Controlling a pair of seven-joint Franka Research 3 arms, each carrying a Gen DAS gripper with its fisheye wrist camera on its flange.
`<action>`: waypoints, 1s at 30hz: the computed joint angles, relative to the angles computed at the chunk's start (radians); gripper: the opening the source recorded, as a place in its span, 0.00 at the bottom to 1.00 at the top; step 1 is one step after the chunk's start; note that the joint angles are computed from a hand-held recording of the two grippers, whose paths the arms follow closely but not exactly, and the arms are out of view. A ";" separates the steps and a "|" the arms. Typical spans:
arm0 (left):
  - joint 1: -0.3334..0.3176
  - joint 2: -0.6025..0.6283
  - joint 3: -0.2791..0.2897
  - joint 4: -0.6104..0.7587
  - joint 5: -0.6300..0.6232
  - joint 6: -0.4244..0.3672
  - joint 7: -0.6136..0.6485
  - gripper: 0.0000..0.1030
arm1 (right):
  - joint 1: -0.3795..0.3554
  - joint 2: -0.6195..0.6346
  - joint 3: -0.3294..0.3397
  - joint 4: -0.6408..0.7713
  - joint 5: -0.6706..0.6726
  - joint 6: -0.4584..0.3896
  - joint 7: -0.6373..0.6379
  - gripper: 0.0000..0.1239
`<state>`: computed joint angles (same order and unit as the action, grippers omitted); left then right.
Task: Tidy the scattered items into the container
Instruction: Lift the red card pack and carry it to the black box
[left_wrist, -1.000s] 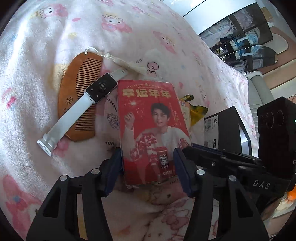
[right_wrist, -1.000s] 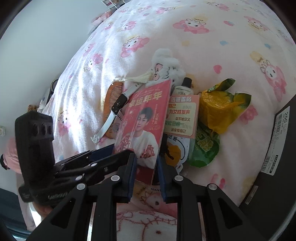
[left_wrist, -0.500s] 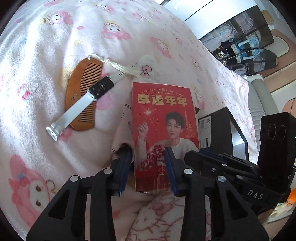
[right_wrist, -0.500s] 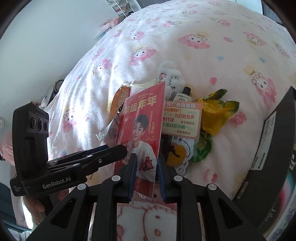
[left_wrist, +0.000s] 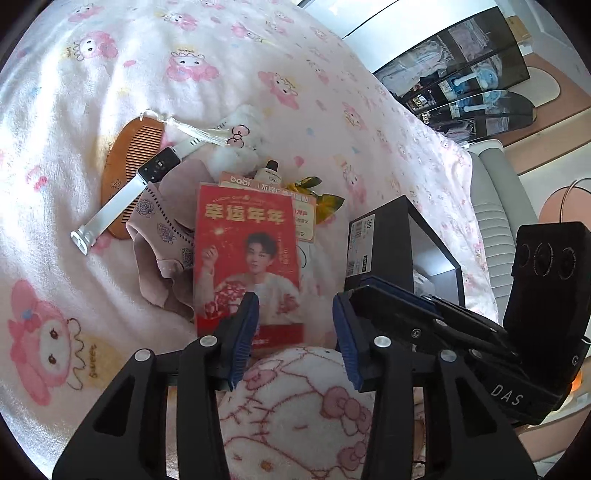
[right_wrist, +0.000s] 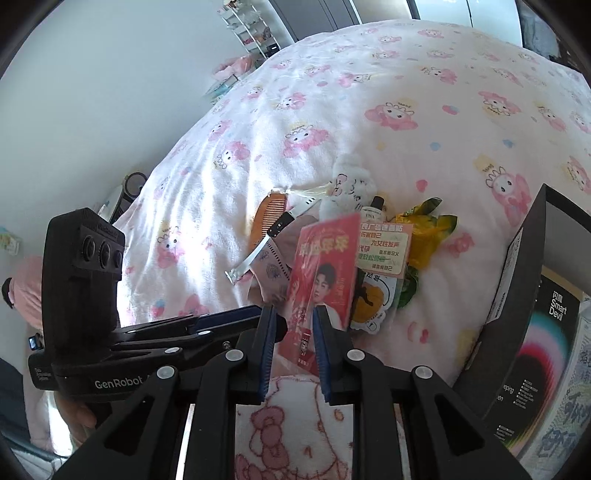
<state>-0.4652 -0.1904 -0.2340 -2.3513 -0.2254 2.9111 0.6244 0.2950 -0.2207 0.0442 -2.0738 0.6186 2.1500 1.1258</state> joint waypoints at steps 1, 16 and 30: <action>0.004 0.001 -0.005 0.000 0.009 0.002 -0.009 0.40 | -0.001 -0.004 0.000 -0.005 -0.003 -0.003 0.003 0.15; 0.036 0.086 0.018 -0.052 -0.012 0.019 -0.073 0.46 | -0.009 0.180 0.026 0.120 -0.165 -0.086 0.123 0.18; 0.050 0.036 -0.034 0.002 -0.015 0.038 -0.019 0.45 | -0.040 0.102 -0.004 0.059 0.022 -0.077 0.062 0.18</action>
